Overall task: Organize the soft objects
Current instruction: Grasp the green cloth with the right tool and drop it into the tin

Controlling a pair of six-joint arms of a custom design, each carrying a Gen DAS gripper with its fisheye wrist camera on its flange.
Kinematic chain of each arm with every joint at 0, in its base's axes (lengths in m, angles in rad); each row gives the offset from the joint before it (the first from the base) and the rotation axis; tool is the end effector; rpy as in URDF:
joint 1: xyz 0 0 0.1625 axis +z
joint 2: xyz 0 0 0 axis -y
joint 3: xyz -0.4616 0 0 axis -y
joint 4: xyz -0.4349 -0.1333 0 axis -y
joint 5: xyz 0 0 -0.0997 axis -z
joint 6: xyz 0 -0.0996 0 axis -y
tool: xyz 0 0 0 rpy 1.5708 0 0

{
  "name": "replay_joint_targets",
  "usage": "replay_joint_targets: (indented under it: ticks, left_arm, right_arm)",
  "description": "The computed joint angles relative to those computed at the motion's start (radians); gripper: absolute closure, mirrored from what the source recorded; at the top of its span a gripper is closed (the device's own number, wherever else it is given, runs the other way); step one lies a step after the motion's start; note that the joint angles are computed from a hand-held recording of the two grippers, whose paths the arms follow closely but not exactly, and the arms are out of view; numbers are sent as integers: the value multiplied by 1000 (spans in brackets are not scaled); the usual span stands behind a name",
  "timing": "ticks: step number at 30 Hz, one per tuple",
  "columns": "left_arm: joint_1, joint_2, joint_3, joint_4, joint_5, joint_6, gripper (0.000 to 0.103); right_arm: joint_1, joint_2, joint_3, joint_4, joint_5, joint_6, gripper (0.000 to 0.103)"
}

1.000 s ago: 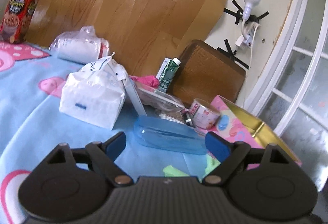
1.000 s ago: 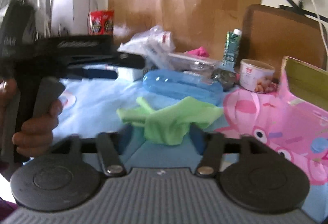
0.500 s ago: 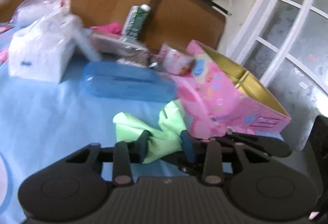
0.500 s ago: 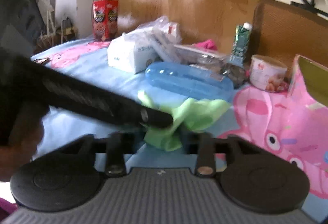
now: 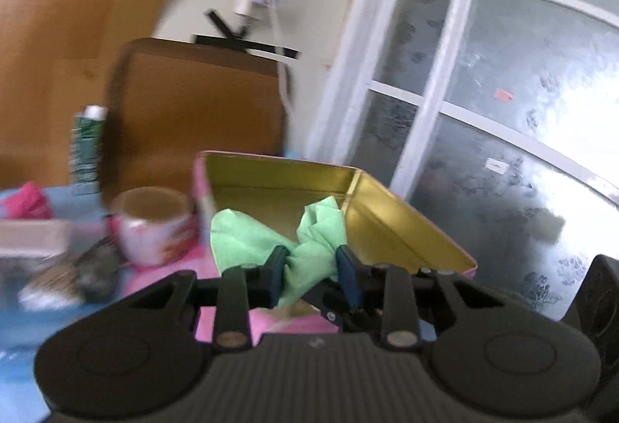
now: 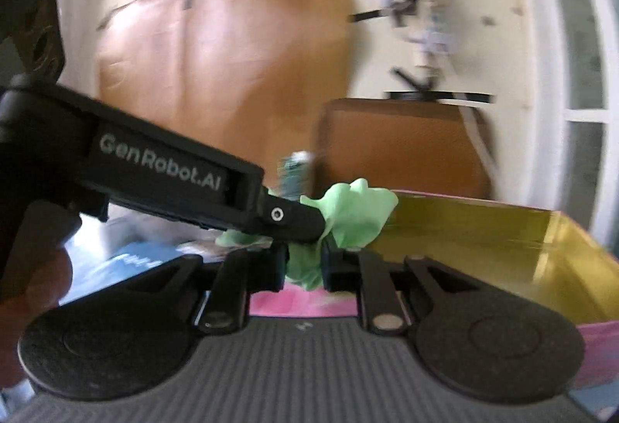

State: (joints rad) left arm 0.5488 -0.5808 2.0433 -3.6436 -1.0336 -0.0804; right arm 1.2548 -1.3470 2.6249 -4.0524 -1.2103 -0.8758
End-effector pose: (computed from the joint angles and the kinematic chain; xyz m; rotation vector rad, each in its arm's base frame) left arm -0.3848 -0.4512 -0.0296 1.0451 2.5841 -1.1455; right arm 0.0511 -0.3858 0.2558 0.9036 -2.1112 1.5285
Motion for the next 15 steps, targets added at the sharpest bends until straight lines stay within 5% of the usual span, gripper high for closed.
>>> replay_joint_targets:
  ticks: [4,8,9,11,15]
  left_arm:
    - [13,71,-100,56,-24,8,68]
    - [-5,110,-148,106,64,0,45]
    - [-9,108,-139,91,68,-2,38]
    - [-19,98,-104,25,76,17,27]
    - [-58,59,10,-141,151,79,20]
  right_arm:
    - [-35,-51,-46,55,-43,59,83]
    - [-30,-39,-92,61,-155,83,76]
    - [-15,-23,-106,52,-210,81,69]
    - [-1,-3,-125,31,-293,103,29]
    - [-50,-30,-105,18,-225,187,20]
